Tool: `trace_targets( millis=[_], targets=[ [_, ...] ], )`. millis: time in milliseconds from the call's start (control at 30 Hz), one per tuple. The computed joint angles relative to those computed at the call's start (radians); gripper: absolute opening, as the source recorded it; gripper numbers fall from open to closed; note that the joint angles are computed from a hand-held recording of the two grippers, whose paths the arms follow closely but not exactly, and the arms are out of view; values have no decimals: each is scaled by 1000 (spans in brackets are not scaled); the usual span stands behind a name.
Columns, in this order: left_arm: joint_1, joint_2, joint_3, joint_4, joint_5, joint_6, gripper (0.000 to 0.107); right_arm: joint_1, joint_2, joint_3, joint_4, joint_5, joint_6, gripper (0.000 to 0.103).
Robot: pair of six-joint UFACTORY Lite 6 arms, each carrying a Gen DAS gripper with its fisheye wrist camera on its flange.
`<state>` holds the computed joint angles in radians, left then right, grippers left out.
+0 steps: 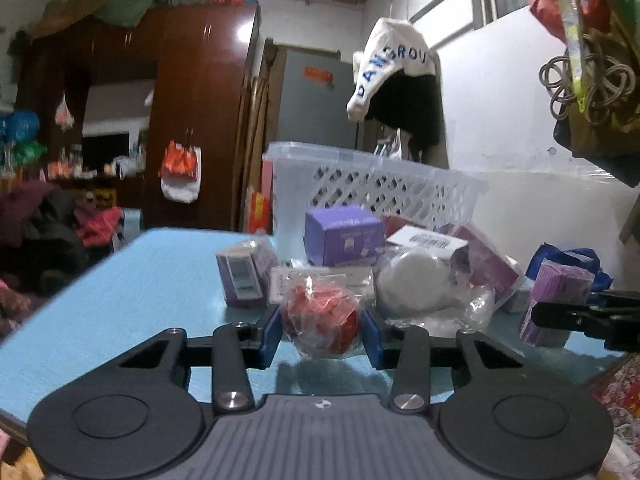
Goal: Organize objects
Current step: 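Lift both held items and release them into the white basket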
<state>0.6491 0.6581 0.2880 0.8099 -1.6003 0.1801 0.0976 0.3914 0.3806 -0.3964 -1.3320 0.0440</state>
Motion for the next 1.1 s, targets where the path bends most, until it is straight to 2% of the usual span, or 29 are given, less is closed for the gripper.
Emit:
trace_targets(
  millis=[333,500,767,833,933,1000,1100],
  targets=[
    [99,-44,17,117,40,-57,46,-20,-1,7,0,11,-5,50],
    [142,-89,13,173,46,-96,46,-75,-67,-22,-59,12,32,50],
    [135,-285,21,197,100,-244,46,-84,-192,28,-76,131,30,50],
    [97,-401,48,182,156,-337,46,-70,-211,80,-70,177,31,50],
    [-27,-543,159,129,318,-522,46,-53,-205,228,-123,273,122,50],
    [-126,-563,288,115,454,-641,46,-25,-169,356,-140,332,175,50],
    [-289,-507,499,65,669,-739,46,42,-72,586,-80,457,172,50]
  ],
)
